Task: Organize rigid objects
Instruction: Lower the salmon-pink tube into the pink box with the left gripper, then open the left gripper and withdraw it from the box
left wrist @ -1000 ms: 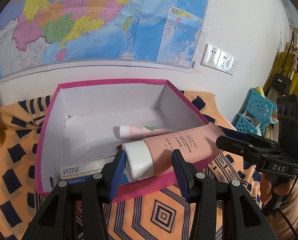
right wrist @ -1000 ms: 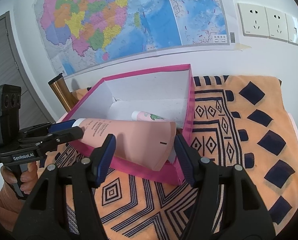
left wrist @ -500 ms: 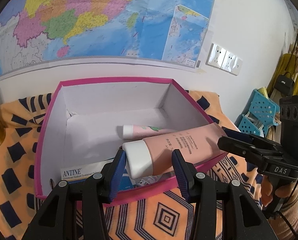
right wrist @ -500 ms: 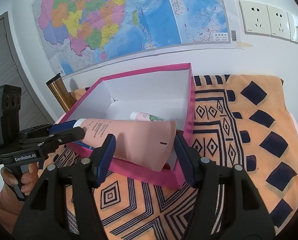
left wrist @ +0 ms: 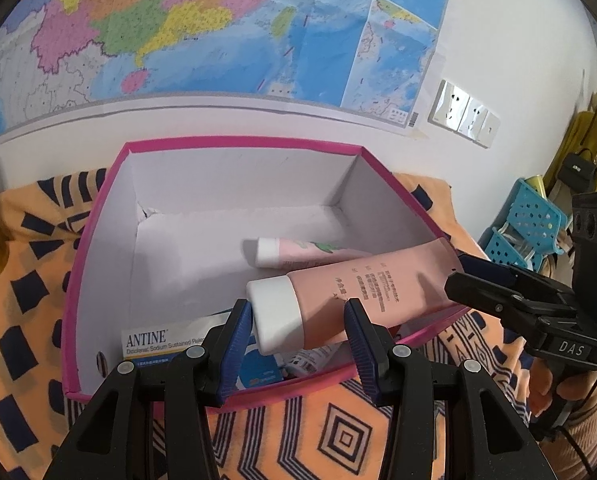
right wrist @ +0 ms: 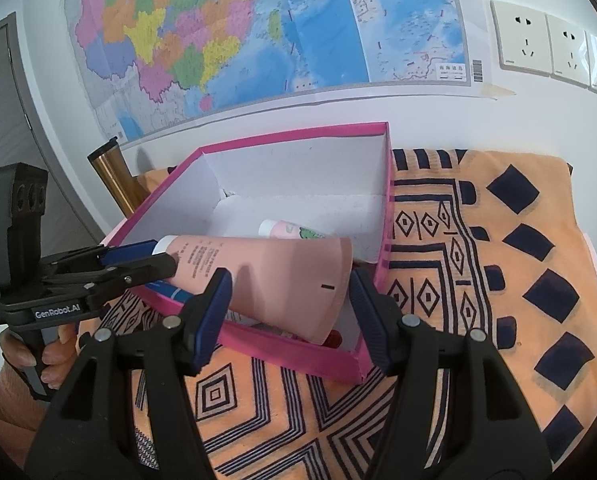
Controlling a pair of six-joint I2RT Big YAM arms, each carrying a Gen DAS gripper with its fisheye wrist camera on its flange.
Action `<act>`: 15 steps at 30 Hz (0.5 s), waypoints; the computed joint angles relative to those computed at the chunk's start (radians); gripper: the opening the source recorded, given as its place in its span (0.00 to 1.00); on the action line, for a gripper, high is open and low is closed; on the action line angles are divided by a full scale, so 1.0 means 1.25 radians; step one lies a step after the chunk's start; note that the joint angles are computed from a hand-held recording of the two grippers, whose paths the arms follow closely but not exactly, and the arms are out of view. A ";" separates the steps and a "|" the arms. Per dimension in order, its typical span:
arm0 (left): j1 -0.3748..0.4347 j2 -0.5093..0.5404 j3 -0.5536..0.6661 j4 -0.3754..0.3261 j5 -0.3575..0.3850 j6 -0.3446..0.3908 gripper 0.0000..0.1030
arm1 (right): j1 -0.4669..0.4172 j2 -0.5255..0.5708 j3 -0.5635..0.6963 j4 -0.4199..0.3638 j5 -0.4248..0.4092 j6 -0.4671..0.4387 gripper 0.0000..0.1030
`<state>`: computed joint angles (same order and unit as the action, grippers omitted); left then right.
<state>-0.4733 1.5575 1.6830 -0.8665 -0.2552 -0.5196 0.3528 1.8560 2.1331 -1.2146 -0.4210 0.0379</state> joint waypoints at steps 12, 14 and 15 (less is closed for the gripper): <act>0.008 0.006 0.003 -0.007 0.009 -0.001 0.46 | 0.018 0.016 0.024 -0.030 0.050 -0.020 0.62; 0.008 0.008 0.006 -0.011 0.006 0.001 0.46 | 0.021 0.017 0.027 -0.033 0.061 -0.025 0.62; 0.007 0.009 0.007 -0.012 0.004 0.001 0.46 | 0.022 0.017 0.027 -0.034 0.066 -0.027 0.62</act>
